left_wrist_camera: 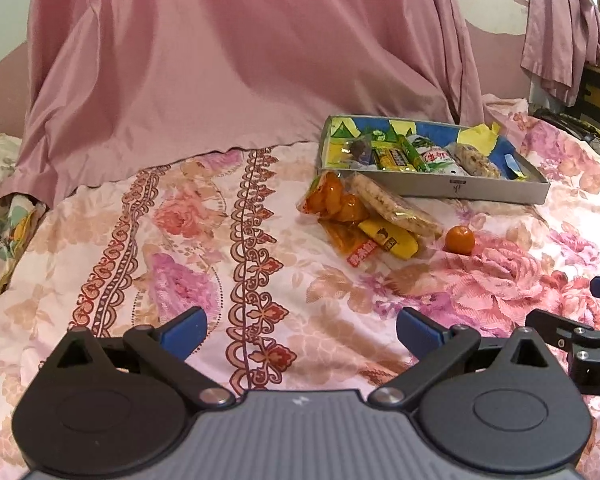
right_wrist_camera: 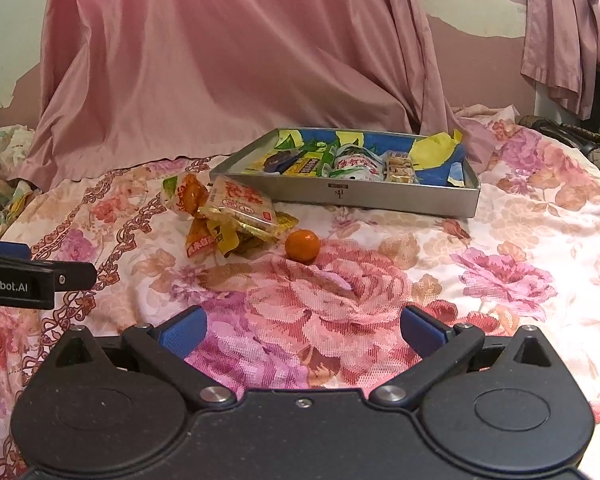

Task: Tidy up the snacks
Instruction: 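Lift both tools away from the tray back over the remaining pile, then lower the right tool over the mandarin while the left tool descends onto the biscuit bag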

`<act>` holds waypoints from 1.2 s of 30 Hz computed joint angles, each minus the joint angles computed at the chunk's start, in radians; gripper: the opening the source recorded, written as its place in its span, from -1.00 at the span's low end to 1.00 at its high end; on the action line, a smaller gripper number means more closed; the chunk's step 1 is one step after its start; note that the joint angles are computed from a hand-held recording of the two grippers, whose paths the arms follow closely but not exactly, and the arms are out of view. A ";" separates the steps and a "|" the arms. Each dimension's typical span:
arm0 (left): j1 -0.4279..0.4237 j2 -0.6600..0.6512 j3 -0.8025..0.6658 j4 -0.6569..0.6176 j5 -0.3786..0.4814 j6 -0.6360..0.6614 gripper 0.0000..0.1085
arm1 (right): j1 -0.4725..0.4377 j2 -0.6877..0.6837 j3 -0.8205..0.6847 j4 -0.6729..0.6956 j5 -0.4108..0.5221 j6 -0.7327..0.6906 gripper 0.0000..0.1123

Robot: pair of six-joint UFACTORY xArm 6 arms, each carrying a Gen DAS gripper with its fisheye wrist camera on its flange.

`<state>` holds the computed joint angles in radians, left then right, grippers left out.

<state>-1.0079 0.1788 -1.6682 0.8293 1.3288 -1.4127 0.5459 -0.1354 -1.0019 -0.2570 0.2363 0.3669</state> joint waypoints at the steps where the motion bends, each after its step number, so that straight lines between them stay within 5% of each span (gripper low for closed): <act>1: 0.006 -0.001 0.001 -0.005 -0.009 0.004 0.89 | -0.001 0.003 0.001 -0.003 -0.007 0.002 0.82; 7: 0.056 -0.024 0.041 -0.022 -0.125 0.024 0.89 | -0.007 0.026 0.023 0.099 -0.118 -0.114 0.82; 18: 0.211 0.031 -0.005 -0.157 -0.397 0.244 0.89 | -0.064 0.216 -0.124 -0.036 -0.173 -0.031 0.82; 22: 0.243 0.109 -0.098 -0.207 -0.386 0.294 0.89 | -0.049 0.302 -0.213 0.132 -0.157 -0.198 0.82; 36: 0.326 0.281 -0.284 -0.373 -0.422 0.368 0.87 | -0.031 0.477 -0.415 0.404 -0.085 -0.408 0.60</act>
<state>-0.6817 0.4601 -1.9524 0.4564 0.9071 -1.0447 0.5147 0.3414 -1.4165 0.1465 0.1517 -0.0414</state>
